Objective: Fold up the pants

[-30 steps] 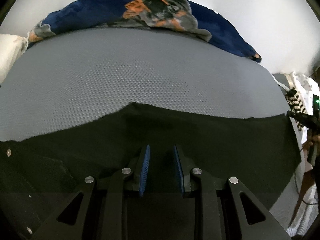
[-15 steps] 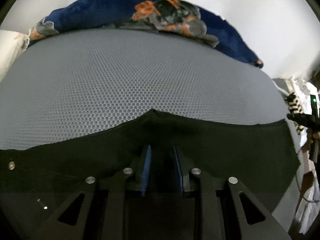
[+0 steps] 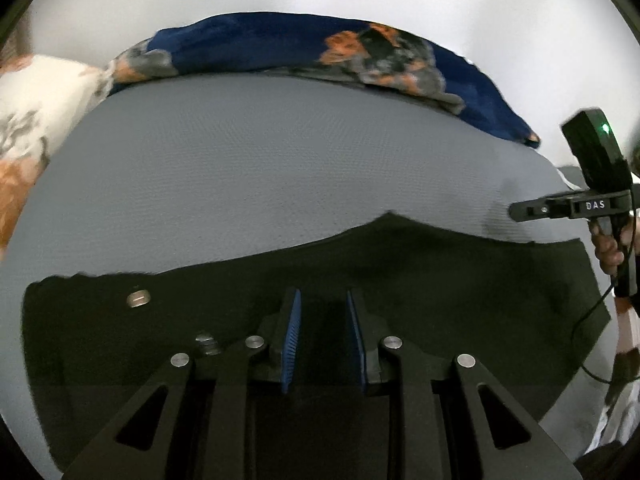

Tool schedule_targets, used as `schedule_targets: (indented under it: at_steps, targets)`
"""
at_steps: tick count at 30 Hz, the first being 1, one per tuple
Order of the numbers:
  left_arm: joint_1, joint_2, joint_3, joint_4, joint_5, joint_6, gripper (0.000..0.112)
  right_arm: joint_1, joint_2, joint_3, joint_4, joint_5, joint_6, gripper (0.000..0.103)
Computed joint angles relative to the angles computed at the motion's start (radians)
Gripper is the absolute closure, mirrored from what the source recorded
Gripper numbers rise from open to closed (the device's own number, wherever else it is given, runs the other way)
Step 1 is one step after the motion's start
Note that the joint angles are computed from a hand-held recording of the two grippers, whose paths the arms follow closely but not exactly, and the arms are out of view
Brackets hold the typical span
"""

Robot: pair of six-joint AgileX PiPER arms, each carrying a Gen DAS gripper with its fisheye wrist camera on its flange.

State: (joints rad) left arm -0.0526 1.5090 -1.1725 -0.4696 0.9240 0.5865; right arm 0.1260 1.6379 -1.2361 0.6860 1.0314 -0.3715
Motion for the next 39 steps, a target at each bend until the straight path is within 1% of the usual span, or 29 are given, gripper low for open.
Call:
schedule_targets:
  at_steps: [3,5,9,12,13,14,16,18,20,22,24,26,28,29,33,36,38,39]
  targets:
    - [0.083,0.017,0.009,-0.036,0.019,0.054,0.088,0.080,0.118,-0.116,0.014,0.015,0.014,0.088]
    - [0.125,0.024,0.012,-0.062,0.034,0.092,0.088,0.123,0.180,-0.188,0.008,0.027,0.032,0.082]
    - [0.193,0.049,0.012,-0.112,0.070,0.157,0.088,0.173,0.274,-0.315,-0.008,0.070,0.052,0.081]
    - [0.232,0.072,0.017,-0.163,0.093,0.207,0.088,0.193,0.311,-0.374,-0.004,0.084,0.062,0.081]
    - [0.236,0.073,0.020,-0.171,0.095,0.215,0.088,0.200,0.297,-0.366,-0.022,0.054,0.064,0.089]
    - [0.240,0.076,0.020,-0.178,0.098,0.224,0.088,0.210,0.287,-0.363,-0.041,0.026,0.073,0.094]
    - [0.253,0.079,0.018,-0.190,0.110,0.242,0.088,0.234,0.269,-0.369,-0.089,-0.021,0.101,0.097]
    - [0.263,0.085,0.016,-0.203,0.117,0.254,0.088,0.258,0.281,-0.378,-0.154,-0.064,0.163,0.098]
    - [0.270,0.092,0.010,-0.212,0.121,0.259,0.088,0.268,0.303,-0.377,-0.195,-0.087,0.206,0.099]
    - [0.271,0.097,0.005,-0.213,0.122,0.255,0.088,0.255,0.307,-0.353,-0.152,-0.119,0.201,0.099]
    - [0.264,0.088,0.008,-0.197,0.113,0.250,0.088,0.262,0.289,-0.339,-0.183,-0.138,0.244,0.092]
    - [0.220,0.061,0.011,-0.140,0.080,0.220,0.088,0.280,0.255,-0.330,-0.280,-0.137,0.346,0.068]
    - [0.175,0.027,0.018,-0.105,0.052,0.208,0.088,0.273,0.163,-0.244,-0.317,-0.185,0.386,0.069]
    - [0.156,0.011,0.019,-0.112,0.049,0.221,0.088,0.281,0.122,-0.213,-0.375,-0.198,0.432,0.070]
    - [0.061,-0.013,-0.004,-0.155,0.074,0.237,0.088,0.270,-0.090,-0.032,-0.570,-0.204,0.585,0.070]
    - [-0.032,0.001,-0.024,-0.176,0.080,0.226,0.088,0.209,-0.276,0.123,-0.676,-0.140,0.675,0.070]
    - [-0.099,0.013,-0.027,-0.175,0.063,0.208,0.088,0.161,-0.367,0.193,-0.733,-0.083,0.716,0.070]
    - [-0.130,0.019,-0.029,-0.174,0.052,0.194,0.088,0.113,-0.420,0.235,-0.740,-0.059,0.720,0.070]
